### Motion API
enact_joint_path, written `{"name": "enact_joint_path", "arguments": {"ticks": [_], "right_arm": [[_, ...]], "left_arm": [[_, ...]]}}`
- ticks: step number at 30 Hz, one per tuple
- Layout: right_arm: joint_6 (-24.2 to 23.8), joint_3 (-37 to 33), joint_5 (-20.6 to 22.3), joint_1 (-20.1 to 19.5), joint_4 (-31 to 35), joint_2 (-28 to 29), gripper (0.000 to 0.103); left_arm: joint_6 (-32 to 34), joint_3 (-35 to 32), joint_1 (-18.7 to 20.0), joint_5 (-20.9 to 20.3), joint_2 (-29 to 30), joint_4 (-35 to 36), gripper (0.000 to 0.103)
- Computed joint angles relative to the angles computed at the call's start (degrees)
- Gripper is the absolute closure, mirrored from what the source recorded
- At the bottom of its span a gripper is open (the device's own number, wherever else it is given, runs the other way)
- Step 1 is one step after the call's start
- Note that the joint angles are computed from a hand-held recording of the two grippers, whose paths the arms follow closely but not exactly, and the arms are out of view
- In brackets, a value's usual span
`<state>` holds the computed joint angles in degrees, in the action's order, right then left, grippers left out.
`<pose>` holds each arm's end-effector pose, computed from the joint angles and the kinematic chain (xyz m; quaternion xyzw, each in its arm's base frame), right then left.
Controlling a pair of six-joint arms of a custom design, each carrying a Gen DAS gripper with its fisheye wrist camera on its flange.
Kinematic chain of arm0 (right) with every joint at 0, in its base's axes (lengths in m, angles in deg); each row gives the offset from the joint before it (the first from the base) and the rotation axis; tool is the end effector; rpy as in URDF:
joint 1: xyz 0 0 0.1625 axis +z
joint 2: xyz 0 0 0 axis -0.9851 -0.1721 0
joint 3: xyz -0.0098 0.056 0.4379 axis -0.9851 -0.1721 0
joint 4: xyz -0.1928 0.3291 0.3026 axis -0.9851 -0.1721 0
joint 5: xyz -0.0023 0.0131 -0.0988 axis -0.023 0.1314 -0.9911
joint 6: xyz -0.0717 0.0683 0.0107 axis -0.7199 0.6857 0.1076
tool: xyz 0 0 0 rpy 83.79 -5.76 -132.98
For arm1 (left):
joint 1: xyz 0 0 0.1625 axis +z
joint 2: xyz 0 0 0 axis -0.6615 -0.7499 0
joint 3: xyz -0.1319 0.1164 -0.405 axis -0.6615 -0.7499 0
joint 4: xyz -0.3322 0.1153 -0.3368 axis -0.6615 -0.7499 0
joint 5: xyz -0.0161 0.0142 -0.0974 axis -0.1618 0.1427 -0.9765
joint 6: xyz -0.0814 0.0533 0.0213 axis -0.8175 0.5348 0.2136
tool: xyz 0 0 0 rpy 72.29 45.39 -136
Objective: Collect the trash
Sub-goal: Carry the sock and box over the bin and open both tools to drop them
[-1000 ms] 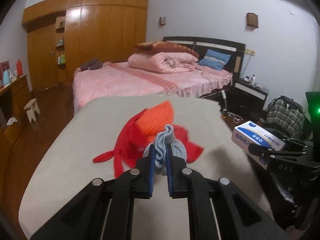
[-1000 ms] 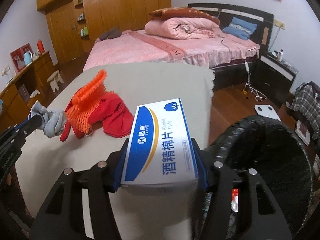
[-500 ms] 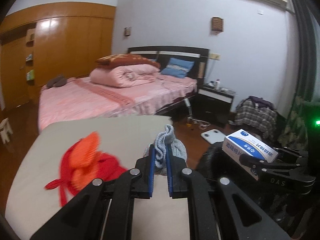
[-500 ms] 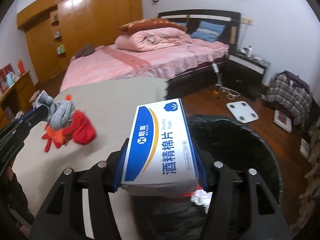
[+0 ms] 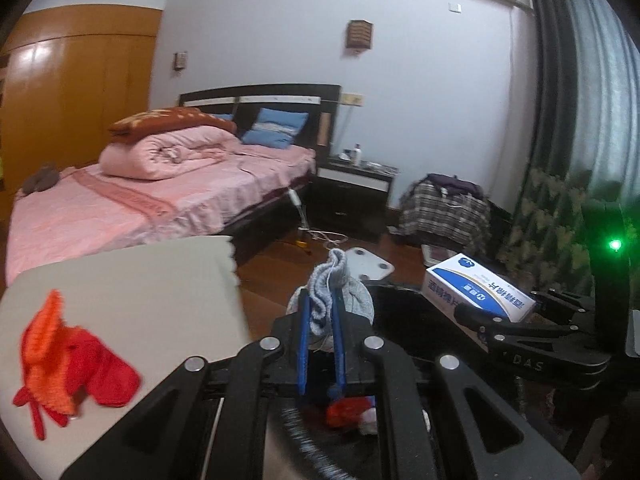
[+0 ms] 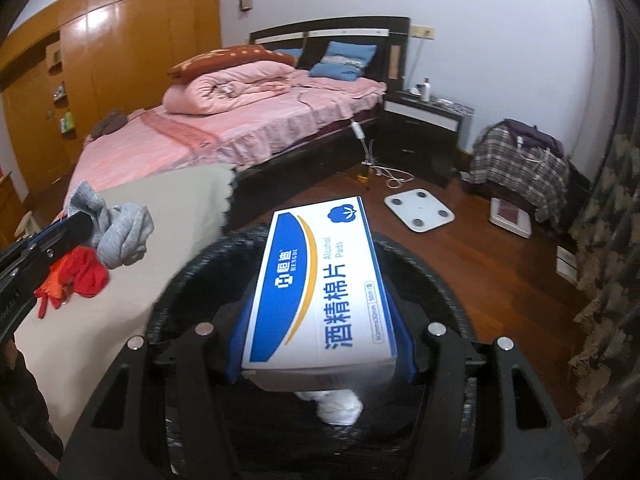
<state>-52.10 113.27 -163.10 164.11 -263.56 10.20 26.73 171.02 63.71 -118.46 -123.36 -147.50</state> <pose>0.0663 -0.3302 0.1526 0.1880 -0.8464 0.3758 0.3272 -0.2211 -0.3213 0.0478 0.2872 0.8323 -0.4275 0.2053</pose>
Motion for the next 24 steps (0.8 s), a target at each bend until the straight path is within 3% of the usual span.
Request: {"name": "enact_joint_path", "arguments": {"ticks": [8, 10, 11, 16, 21, 24], "right_arm": [[-0.96, 0.46, 1.94, -5.18, -0.56, -2.83, 0.046], [-1.16, 0.16, 1.34, -5.97, -1.39, -2.32, 0.038], [-0.96, -0.16, 0.89, -5.89, -1.76, -1.92, 0.023], [-1.44, 0.15, 2.07, -6.51, -5.76, -0.55, 0.011], [-0.23, 1.06, 4.35, -5.09, -5.61, -0.64, 0.007], [0.26, 0.63, 3.99, -2.46, -5.0, 1.07, 0.007]], "left_arm": [[4.5, -5.38, 2.95, -4.99, 5.61, -1.83, 0.09], [4.92, -5.75, 3.58, -6.27, 6.05, -1.95, 0.073], [4.92, -5.79, 3.68, -6.0, 6.17, -2.03, 0.058], [2.66, -4.04, 3.22, -3.17, 4.8, -1.28, 0.055], [-0.95, 0.31, 0.83, 3.96, 0.9, 1.29, 0.045], [-7.05, 4.32, -0.45, 8.35, -4.82, 7.68, 0.044]]}}
